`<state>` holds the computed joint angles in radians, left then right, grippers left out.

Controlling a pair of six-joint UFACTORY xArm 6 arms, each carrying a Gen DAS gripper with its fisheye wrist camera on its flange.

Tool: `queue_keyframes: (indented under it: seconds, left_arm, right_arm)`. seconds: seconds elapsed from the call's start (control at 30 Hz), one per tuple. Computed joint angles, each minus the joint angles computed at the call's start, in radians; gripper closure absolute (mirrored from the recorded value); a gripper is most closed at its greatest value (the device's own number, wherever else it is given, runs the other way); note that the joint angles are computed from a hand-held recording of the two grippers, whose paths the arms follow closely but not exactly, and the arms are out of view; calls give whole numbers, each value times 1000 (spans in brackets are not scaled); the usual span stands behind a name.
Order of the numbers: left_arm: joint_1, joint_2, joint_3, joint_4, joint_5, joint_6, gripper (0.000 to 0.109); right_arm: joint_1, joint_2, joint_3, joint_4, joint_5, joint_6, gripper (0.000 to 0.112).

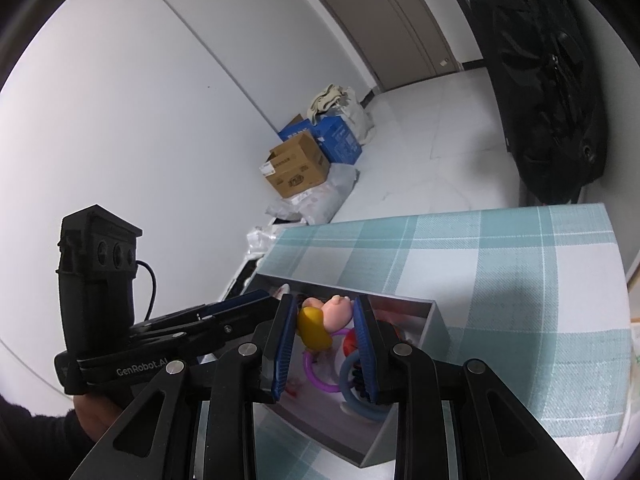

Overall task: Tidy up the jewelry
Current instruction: 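Carry the figurine and China badge into the box and open both grippers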

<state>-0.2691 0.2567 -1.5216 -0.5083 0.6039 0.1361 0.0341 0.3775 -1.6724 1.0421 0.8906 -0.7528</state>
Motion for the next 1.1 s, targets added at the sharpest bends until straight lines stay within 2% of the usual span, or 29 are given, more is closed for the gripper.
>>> queue_keyframes:
  seconds: [0.3, 0.5, 0.7, 0.73, 0.83, 0.87, 1.1]
  left_arm:
    - [-3, 11, -13, -10, 21, 2, 71]
    - [3, 14, -21, -72, 42, 27, 71]
    - [3, 19, -28, -42, 62, -12, 70]
    - [3, 16, -25, -51, 58, -6, 69]
    - [-2, 3, -5, -43, 29, -8, 52]
    - [-4, -3, 5, -42, 16, -7, 50]
    - [-12, -43, 57, 17, -37, -40, 50]
  right_arm:
    - [0, -4, 3, -6, 1, 5, 84]
    - [1, 0, 0, -20, -1, 20, 84]
    - [3, -22, 27, -3, -31, 1, 82]
    - [2, -27, 32, 3, -34, -3, 82]
    - [0, -34, 40, 9, -45, -13, 78]
    - [0, -39, 46, 9, -53, -14, 76]
    - [-2, -62, 76, 29, -74, -34, 68]
